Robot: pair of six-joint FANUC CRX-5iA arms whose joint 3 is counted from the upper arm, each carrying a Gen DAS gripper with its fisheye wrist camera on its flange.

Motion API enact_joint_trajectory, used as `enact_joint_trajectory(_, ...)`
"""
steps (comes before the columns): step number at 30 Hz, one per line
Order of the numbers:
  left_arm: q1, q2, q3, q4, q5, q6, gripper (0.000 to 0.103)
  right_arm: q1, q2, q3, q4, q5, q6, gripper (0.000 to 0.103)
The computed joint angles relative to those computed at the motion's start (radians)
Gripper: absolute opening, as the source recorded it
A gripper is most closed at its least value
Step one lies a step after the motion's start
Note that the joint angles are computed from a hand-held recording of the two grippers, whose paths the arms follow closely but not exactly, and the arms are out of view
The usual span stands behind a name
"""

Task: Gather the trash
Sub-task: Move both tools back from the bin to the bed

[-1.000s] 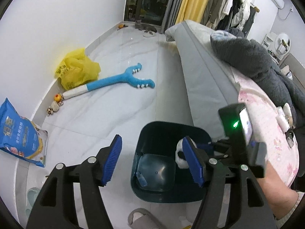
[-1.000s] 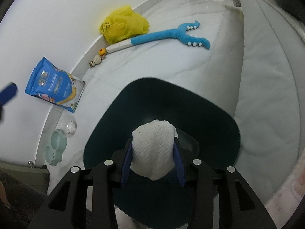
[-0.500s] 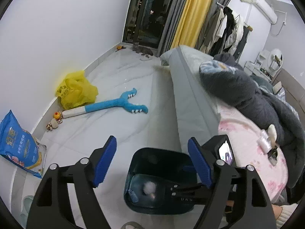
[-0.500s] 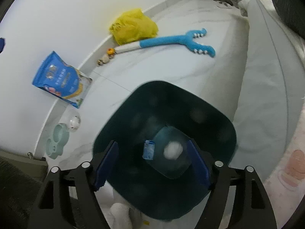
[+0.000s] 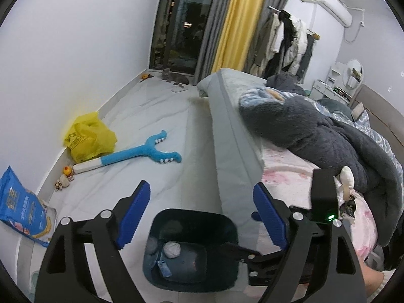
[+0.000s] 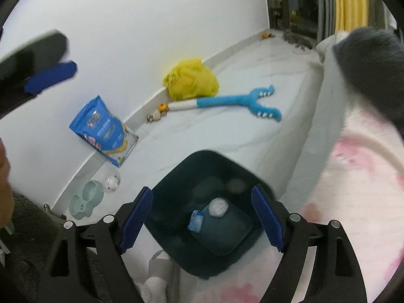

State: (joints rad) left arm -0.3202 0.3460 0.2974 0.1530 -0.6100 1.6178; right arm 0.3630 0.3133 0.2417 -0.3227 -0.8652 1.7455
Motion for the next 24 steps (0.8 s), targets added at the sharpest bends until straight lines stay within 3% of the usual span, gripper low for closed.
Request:
enact_joint_trajectory(12,-0.093,0.089,0.134,0.017,-0.029,-0.041,0.086,-0.107,-0.161,-0.146,0.021,0.126,0.042,0.082)
enact_joint_trajectory(18,-0.146,0.143,0.24,-0.071,-0.072,-0.01,0.086,-0.16,-0.222,-0.214,0.049,0.168,0.006,0.082)
enact_joint_trajectory(24,-0.171,0.212,0.304,-0.006,-0.089,-0.062,0.086,-0.213,-0.294,-0.308,0.098,0.224,-0.087,0.082)
